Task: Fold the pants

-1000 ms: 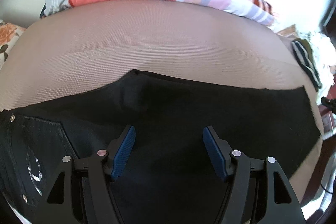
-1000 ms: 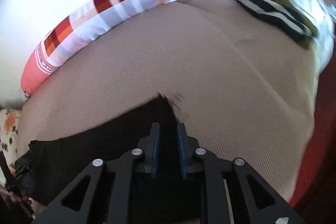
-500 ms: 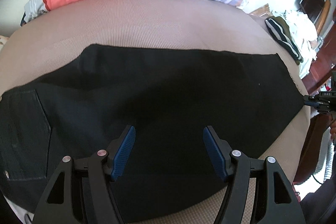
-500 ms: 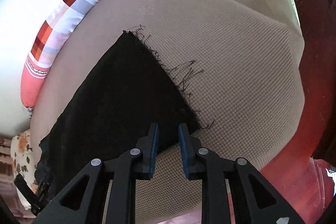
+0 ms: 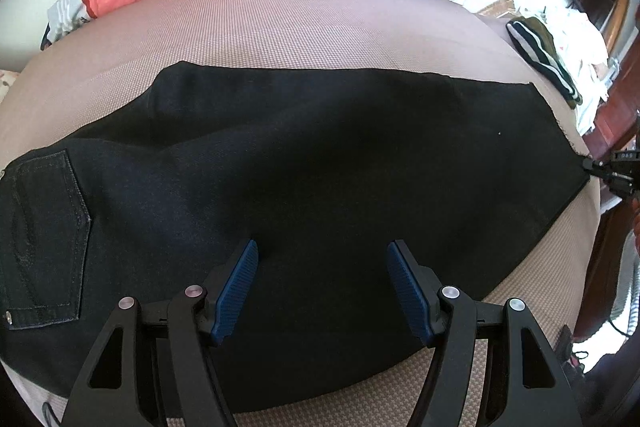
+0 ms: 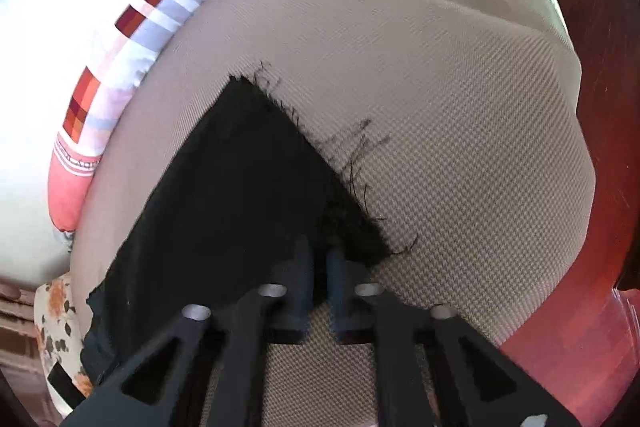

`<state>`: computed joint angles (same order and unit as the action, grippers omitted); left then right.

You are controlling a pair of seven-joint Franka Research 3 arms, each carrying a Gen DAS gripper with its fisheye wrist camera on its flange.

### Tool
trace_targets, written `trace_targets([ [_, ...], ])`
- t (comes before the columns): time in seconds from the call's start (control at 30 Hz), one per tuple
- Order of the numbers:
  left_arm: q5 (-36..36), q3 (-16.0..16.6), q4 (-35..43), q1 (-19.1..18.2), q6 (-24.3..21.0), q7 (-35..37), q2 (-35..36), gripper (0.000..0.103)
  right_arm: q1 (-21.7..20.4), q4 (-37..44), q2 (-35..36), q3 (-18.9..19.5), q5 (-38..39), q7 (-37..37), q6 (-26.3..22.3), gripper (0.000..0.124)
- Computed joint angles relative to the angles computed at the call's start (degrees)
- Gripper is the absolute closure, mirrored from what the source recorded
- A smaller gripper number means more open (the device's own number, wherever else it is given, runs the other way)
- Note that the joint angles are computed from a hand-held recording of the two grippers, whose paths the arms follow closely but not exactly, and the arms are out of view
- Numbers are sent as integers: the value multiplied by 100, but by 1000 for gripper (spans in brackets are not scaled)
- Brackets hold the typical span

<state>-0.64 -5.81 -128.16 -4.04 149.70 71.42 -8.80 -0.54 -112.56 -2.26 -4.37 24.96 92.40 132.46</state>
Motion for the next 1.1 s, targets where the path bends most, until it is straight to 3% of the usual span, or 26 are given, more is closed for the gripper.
trace_targets([
  [0.2, -107, 10, -121, -53, 54, 292, -86, 35, 60, -316, -253, 147, -1142, 463, 379, 122],
  [0.33, 175, -38, -172, -30, 71, 252, -113, 35, 90, -391, -200, 130, -1241, 556, 424, 120],
  [0.5, -722, 222, -166, -119, 242, 772, -188, 35, 85, -160, -167, 94, -1183, 770, 43, 94],
  [0.6, -145, 128, -306, 242, 739, 134, -390, 35, 106, -199, -317, 192, -1762, 1040, 252, 94],
  [0.67, 352, 89, -301, 527, 812, -393, -444, 35, 153, -149, -376, 288, -2180, 1184, 390, 94],
  [0.87, 1191, 172, -362, 1070, 649, -1564, -558, 35, 619, 592, 27, 483, -1816, 177, 241, 92],
  [1.1, 1864, 235, -644, 1411, 425, -2306, -775, 35, 1349, 2522, 1492, 959, -968, -1520, -504, 90],
])
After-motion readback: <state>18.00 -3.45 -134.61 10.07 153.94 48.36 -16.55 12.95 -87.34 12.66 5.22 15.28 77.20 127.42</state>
